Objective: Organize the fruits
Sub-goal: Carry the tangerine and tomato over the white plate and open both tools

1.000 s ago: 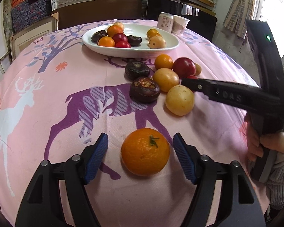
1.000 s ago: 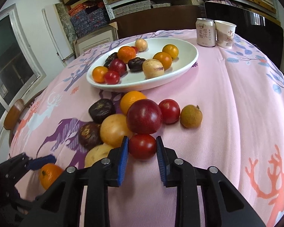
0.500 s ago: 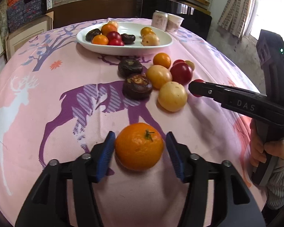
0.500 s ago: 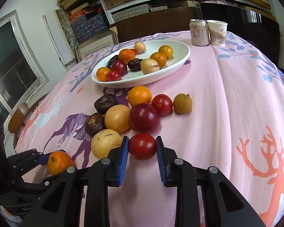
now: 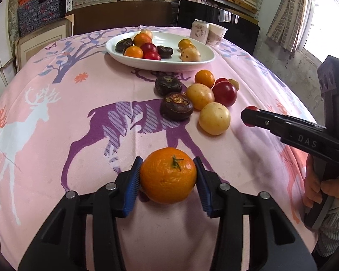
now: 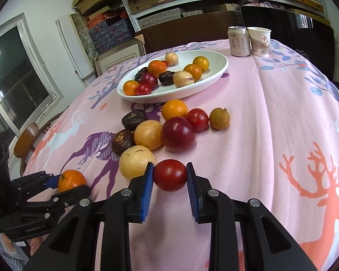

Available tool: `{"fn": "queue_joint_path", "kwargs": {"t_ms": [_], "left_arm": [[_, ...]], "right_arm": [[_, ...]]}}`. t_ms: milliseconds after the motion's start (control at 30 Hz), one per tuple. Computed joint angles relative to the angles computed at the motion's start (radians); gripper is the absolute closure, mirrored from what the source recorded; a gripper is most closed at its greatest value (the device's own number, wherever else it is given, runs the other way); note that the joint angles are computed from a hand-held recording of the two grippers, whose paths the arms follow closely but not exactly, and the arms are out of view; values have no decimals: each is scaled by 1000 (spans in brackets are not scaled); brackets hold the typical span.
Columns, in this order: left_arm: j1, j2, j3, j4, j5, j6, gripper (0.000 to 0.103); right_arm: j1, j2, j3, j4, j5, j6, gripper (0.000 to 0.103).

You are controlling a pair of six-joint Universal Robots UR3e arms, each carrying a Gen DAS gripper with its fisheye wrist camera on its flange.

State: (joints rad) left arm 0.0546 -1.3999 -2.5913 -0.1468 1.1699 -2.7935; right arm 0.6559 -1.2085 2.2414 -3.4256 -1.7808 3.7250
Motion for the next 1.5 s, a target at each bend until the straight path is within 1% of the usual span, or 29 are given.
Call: {"fn": "queue_joint_path", "kwargs": {"t_ms": [67,133,267,333,433,500,567,633,667,733,800,867,933,1000,1033,1067,1100,1133,1200,1267,1300,1367,1400,1433,1500], "left_arm": [[28,7,11,-54,-28,10,58],[29,-6,33,-91,-34,15,58],[-9,-24,98,-138,-25,31,58],[-39,-52,157,-131,-2,13,58],[-75,-128,304,-124,20,-41,58],[-94,-200,440,-134,22,-91,58],[-134,-290,579,-118,59,-147,58],[-176,-405,741,-128,95,-199,58],[-189,-462,817,-151,95,-214,58],[-217,-558,936,-189,104,-233,58],[-255,-665,1049,-215,137,-235,58],[-278,-748,1129,-237,163,-230,58],[-282,-807,1191,-281,164,-215,58],[-277,-822,1174,-236,143,-191,57],[-278,-825,1176,-235,137,-186,50],[-271,-826,1179,-242,112,-179,39],[-267,-825,1175,-235,98,-183,34],[-264,-826,1168,-222,87,-190,28],[-264,-830,1166,-209,88,-193,26],[-256,-824,1161,-209,82,-205,26],[-247,-815,1152,-211,72,-215,26],[-223,-776,1105,-200,47,-237,26],[-212,-749,1071,-186,37,-245,26],[-201,-718,1031,-166,31,-250,26],[-179,-642,927,-100,36,-262,16]], "right_arm": [[5,-3,7,-10,14,-2,74],[6,-13,26,-27,44,-7,74],[0,-61,90,-59,103,-7,74],[4,-88,93,-33,97,-18,74],[-25,-160,64,50,71,-55,74],[-73,-216,13,116,50,-86,74],[-125,-238,-43,147,47,-106,74],[-198,-227,-119,166,83,-114,74],[-230,-200,-170,176,96,-116,74],[-290,-117,-281,193,133,-116,74],[-346,-7,-410,241,201,-114,74],[-376,104,-562,325,240,-119,74],[-391,210,-746,458,271,-148,74],[-389,307,-913,568,283,-169,74],[-390,361,-1004,629,286,-176,72],[-393,395,-1061,672,298,-179,72],[-399,421,-1101,697,314,-179,71],[-396,431,-1106,697,313,-173,67],[-394,424,-1076,668,302,-161,66],[-399,367,-965,584,305,-149,66],[-404,317,-883,531,307,-142,66],[-407,242,-780,479,298,-137,64],[-407,195,-717,450,289,-136,59],[-404,133,-634,411,274,-129,52],[-395,35,-496,339,249,-118,42]]}}
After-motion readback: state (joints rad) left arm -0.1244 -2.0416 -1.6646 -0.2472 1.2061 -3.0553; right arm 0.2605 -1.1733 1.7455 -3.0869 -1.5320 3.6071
